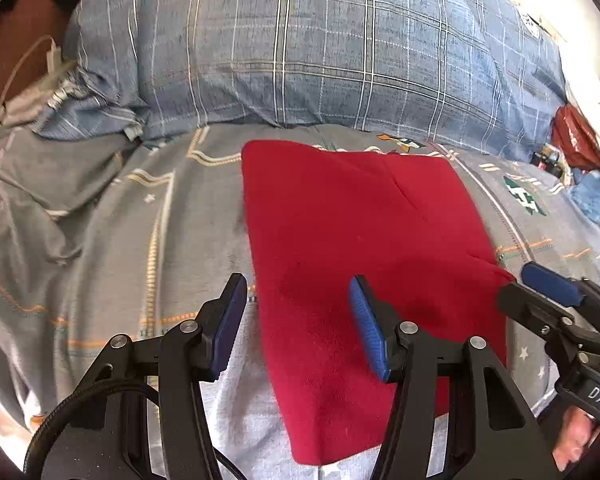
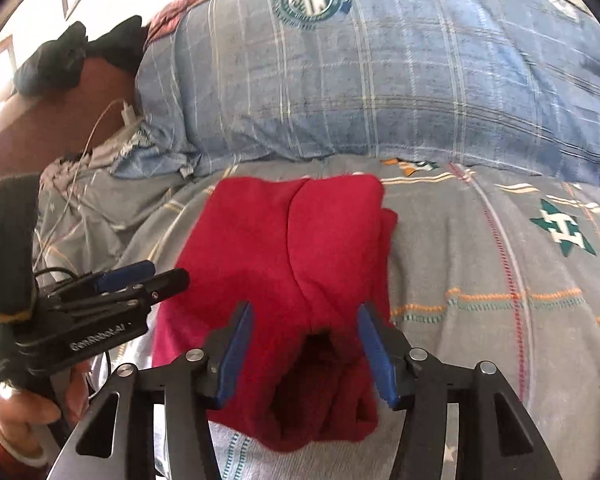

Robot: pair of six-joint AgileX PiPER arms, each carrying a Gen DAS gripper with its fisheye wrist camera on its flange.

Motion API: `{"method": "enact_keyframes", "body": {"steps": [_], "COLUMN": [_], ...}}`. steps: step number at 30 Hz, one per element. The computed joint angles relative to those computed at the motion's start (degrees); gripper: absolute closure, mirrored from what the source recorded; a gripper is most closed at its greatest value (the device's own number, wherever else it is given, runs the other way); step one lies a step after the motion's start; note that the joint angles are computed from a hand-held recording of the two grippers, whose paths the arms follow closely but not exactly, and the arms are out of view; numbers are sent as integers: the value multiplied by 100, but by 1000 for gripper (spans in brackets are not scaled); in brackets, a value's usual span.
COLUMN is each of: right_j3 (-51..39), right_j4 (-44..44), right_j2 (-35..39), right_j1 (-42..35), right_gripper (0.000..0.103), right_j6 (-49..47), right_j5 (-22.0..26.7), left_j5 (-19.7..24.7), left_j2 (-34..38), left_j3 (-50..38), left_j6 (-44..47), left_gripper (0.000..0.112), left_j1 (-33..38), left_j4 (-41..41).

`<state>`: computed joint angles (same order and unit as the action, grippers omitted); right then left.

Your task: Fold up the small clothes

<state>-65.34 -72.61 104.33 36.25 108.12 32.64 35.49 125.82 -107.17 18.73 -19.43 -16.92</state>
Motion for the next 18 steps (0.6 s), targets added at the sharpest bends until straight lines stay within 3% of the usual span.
{"method": "enact_keyframes", "body": {"steps": [4,7,11,18], "right_j3": [-122,-219,-411,-652], "right_j4": [356,468,551,582], "right_j2": [5,18,56,119], "right_j1": [212,277,425,523], "right_gripper": [43,42,29,24], "right_j6": [-88,-141,-292,-424], "right_j5": [564,702,1064,1309], "left_j5": [-154,-227,-431,-609], "left_j2": [-254,-406,-640,-847], "left_j3": [319,493,822,1118], "left_j6": [6,22,60,-12], "left_gripper": [59,59,59,59], "left_j1": [-19,-12,10,41], "left_j4": [-50,-94,-194,-202]}}
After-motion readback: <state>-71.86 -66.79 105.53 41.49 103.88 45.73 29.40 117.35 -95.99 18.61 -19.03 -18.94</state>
